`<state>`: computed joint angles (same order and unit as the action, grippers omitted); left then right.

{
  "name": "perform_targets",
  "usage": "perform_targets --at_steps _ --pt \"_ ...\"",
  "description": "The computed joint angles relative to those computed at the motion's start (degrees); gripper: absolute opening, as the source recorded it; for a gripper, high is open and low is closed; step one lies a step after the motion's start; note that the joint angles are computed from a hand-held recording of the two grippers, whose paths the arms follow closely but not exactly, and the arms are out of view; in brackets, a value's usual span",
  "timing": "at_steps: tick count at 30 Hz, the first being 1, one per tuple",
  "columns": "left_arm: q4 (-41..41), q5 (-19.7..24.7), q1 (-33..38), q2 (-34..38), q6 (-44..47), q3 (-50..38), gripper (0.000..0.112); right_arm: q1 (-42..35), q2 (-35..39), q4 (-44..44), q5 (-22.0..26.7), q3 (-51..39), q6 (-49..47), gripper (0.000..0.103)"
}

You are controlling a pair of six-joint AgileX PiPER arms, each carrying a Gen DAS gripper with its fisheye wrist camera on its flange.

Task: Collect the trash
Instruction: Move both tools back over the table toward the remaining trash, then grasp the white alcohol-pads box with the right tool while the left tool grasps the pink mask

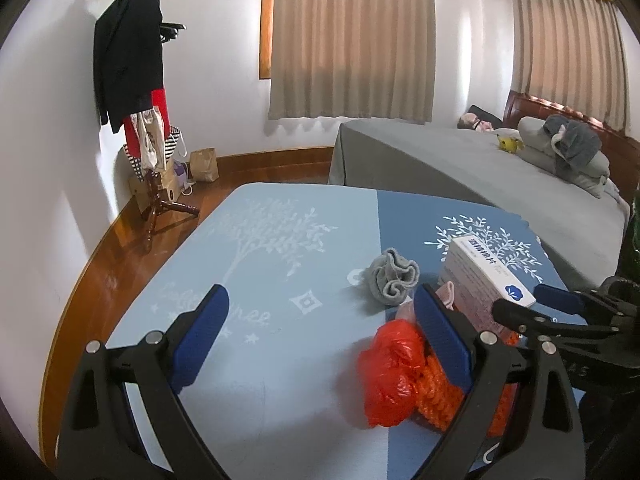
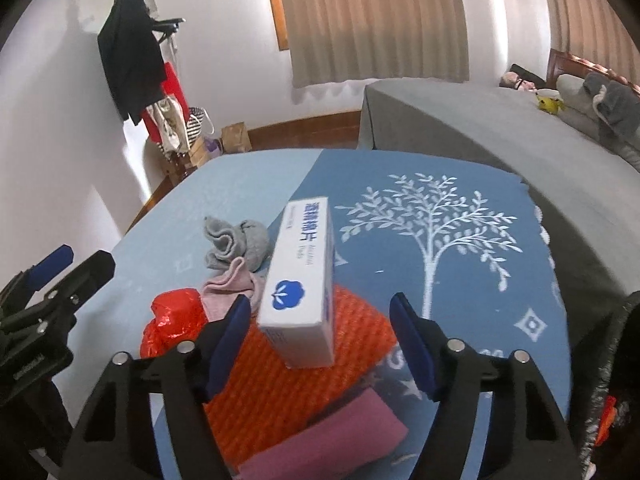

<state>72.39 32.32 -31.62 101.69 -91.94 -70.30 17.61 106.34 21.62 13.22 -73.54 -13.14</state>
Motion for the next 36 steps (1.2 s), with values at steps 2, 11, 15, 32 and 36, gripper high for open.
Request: perform_targets --at_steps 2,11,15,32,36 --pt "0.1 -0.3 0.2 0.0 -0.3 0.1 0.091 0.5 1.6 -2.3 1.0 -1.8 2.3 0.058" --pt "-1.5 -1.9 -0.3 1.8 0.9 -1.2 0.085 -1.6 1.5 12.1 2.5 -1.4 -12.4 0.029" --pt "-2.8 -3.3 -1.3 3.6 2.1 -3.3 0.08 -3.4 -1.0 15.2 1.2 1.0 -15.8 0.029" --pt "-22.5 -4.0 -2.4 17.1 25.0 -19.7 0.017 -8.2 -4.2 21.5 0.4 5.5 -22.4 0.029" --pt "-17.7 -4.6 -3.1 15.6 20.0 -18.0 0.011 -9.0 -4.7 24.3 0.7 6.1 -25.1 0.029"
